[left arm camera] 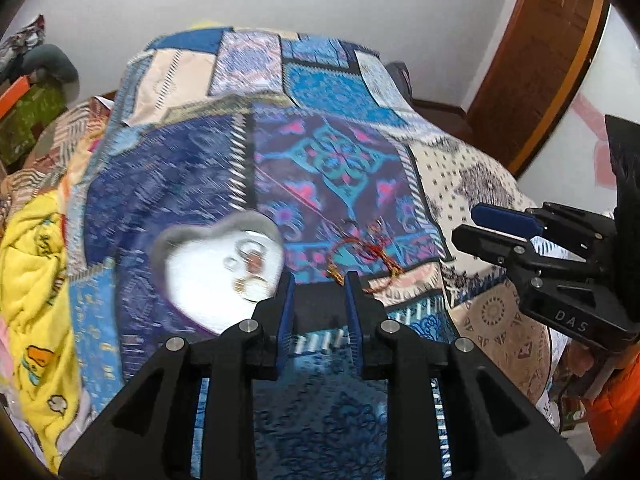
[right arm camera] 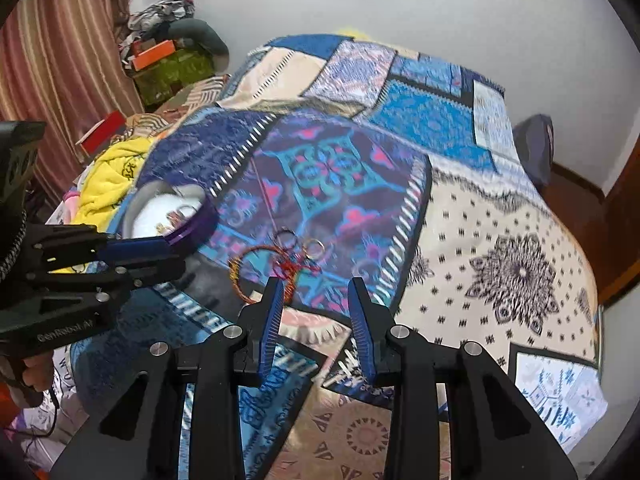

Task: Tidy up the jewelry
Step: 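Move the right gripper back toward the remaining rings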

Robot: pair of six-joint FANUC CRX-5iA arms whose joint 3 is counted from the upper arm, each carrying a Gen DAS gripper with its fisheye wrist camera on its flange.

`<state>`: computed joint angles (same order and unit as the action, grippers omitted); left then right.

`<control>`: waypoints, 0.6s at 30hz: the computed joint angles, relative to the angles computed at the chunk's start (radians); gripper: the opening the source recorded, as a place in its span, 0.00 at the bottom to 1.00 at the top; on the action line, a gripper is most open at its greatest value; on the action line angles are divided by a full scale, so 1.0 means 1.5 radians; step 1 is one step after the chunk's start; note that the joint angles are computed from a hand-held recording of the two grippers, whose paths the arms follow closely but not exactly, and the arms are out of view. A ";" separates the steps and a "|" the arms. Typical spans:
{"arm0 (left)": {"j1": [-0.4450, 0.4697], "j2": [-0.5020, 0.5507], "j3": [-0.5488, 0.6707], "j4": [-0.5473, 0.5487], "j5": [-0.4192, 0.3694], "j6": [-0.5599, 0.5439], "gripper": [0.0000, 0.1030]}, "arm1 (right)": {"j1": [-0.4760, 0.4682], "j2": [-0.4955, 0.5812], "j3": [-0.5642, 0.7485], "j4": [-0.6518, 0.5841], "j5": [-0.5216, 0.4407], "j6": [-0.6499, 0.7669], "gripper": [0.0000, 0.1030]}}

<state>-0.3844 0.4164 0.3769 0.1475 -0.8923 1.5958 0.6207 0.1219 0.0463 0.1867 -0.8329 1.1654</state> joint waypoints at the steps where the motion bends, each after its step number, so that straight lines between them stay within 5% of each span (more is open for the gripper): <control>1: -0.003 0.012 0.008 0.004 -0.008 -0.002 0.23 | -0.003 0.001 0.000 -0.005 -0.001 0.001 0.30; 18: -0.034 0.136 0.157 -0.063 -0.081 0.052 0.23 | -0.046 0.050 0.061 -0.121 -0.016 0.086 0.30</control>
<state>-0.4361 0.6209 0.6119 0.0534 -1.0134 1.6736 0.5523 0.1967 0.1385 0.0046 -0.8573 1.2937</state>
